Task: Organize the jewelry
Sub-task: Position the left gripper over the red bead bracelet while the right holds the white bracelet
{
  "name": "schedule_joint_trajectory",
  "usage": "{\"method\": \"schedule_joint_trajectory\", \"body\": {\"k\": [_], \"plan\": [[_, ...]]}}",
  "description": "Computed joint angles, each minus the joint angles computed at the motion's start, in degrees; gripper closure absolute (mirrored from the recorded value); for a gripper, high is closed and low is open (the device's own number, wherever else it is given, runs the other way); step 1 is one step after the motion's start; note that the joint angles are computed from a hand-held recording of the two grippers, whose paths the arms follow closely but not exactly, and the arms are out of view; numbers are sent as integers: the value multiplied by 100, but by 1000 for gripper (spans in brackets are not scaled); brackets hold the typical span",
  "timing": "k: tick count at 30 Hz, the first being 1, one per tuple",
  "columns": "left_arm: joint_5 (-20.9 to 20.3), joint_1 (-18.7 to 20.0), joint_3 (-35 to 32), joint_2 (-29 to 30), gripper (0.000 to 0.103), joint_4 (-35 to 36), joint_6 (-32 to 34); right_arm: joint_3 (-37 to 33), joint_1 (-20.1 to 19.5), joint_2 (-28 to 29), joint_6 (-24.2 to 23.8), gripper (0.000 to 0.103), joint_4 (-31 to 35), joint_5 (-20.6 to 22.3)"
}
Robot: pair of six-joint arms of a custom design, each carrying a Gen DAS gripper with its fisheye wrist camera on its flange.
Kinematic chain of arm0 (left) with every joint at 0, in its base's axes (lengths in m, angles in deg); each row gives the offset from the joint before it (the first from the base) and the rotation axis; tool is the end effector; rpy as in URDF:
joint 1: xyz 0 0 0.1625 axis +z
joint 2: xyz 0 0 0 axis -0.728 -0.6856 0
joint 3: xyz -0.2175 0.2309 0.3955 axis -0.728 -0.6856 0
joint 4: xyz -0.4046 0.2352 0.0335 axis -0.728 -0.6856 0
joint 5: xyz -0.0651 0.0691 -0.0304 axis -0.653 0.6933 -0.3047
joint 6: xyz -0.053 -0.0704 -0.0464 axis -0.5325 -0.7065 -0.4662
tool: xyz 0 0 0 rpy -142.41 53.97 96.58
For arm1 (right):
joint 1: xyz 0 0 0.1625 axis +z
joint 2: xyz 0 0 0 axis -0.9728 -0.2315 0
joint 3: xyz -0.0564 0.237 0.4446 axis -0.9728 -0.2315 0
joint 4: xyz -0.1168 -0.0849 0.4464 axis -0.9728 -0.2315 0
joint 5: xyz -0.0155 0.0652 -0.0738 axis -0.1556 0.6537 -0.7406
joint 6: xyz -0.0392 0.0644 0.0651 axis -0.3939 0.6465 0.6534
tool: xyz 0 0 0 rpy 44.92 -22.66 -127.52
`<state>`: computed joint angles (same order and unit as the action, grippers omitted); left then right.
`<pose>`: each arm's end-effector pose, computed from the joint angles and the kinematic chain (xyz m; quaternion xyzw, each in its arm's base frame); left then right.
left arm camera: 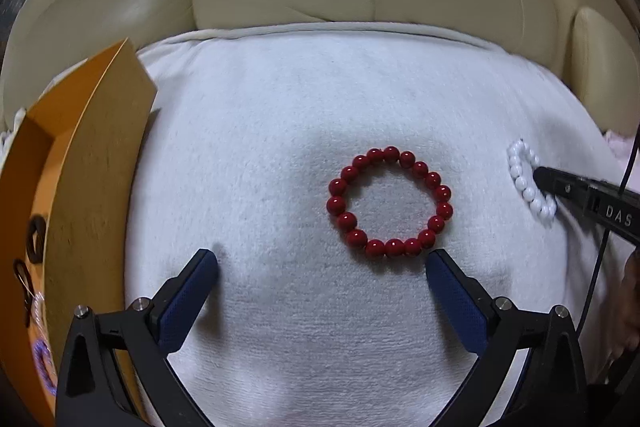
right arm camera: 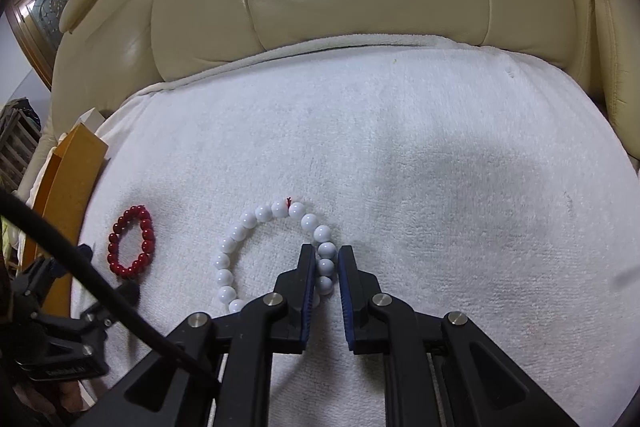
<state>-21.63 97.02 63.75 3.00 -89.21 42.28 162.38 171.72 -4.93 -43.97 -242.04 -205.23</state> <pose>-0.2649 -0.6261 0.0730 0.2928 0.8951 -0.1546 0.2987 0.1199 -0.5448 0.2329 -0.0536 -0.8997 0.3078 0.3049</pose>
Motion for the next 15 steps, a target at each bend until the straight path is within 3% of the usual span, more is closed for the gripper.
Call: {"method": "schedule_joint_trajectory", "body": {"k": [4,8,11,15], "plan": [[107,-39,84,57,0,-316,38,40,-16,5,-43,86,-161,30],[202,-99,158,55,0,-430,-63,97,-11,50,-83,72,-423,-88],[313,-175,219,43,0,-445,-171,199,-109,-44,-57,72,-545,162],[467,-259,319,26,0,-517,-338,278,-108,-52,-190,72,-726,152]]}}
